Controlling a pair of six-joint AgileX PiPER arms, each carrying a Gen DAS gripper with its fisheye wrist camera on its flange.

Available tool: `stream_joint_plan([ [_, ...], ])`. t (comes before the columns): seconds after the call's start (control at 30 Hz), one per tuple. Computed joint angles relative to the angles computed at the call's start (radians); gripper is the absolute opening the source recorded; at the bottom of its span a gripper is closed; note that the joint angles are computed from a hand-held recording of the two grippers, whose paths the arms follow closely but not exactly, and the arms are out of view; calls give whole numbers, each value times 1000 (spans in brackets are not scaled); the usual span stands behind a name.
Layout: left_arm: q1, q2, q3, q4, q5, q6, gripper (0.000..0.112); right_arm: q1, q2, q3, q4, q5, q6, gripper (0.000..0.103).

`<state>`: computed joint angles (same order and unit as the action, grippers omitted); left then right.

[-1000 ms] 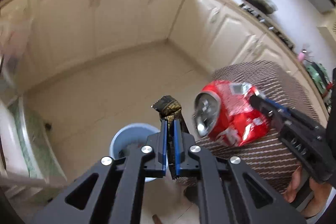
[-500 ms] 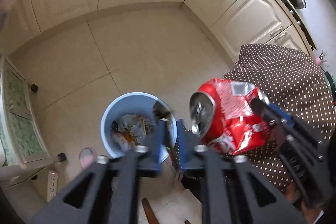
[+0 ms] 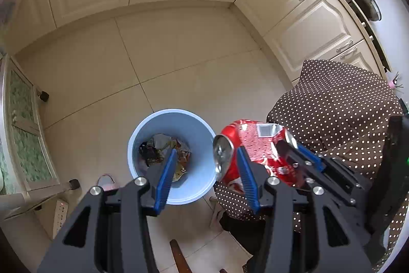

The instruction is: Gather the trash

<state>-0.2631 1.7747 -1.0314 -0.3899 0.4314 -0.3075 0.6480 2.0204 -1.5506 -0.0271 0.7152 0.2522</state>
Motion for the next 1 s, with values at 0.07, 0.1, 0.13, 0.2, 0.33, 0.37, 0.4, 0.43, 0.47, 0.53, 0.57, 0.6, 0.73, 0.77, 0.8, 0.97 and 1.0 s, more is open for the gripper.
stream_joint_plan([
  [0.07, -1, -9, -2, 14, 6, -14, 48, 7, 4, -13, -9, 5, 17, 13],
  [0.1, -2, -15, -1, 15, 9, -14, 48, 7, 7, -22, -8, 6, 19, 13],
  [0.13, -5, -23, -3, 30, 12, -29, 48, 3, 4, -21, -1, 2, 13, 14],
  [0.2, -10, -37, -5, 56, 19, -54, 48, 4, 2, -29, -4, 2, 21, 23],
  [0.33, -21, -81, -3, 109, 36, -114, 54, 19, -43, -26, -64, 15, 72, 40],
  [0.37, -28, -88, -4, 121, 42, -127, 54, 22, -63, -17, -77, 20, 81, 40],
  [0.4, -34, -99, -4, 133, 47, -136, 54, 25, -83, -3, -92, 20, 90, 40],
  [0.43, -45, -116, -7, 163, 55, -167, 54, 31, -116, 12, -121, 25, 108, 43],
  [0.47, -56, -134, -7, 187, 60, -196, 54, 40, -145, 28, -155, 31, 133, 49],
  [0.53, -81, -176, -10, 221, 70, -242, 56, 68, -219, 62, -271, 54, 210, 56],
  [0.57, -99, -195, -18, 257, 82, -283, 58, 88, -261, 79, -340, 73, 257, 60],
  [0.6, -119, -215, -30, 306, 100, -334, 59, 102, -295, 99, -388, 83, 288, 62],
  [0.73, -268, -313, -108, 585, 215, -570, 63, 179, -491, 164, -565, 175, 397, 73],
  [0.77, -318, -334, -132, 665, 255, -638, 64, 198, -534, 177, -599, 201, 419, 75],
  [0.8, -385, -360, -163, 763, 308, -719, 66, 219, -596, 196, -627, 228, 437, 76],
  [0.97, -647, -419, -289, 1030, 523, -940, 74, 305, -828, 288, -713, 355, 506, 84],
  [1.0, -697, -423, -315, 1070, 572, -968, 77, 337, -850, 282, -729, 399, 526, 84],
])
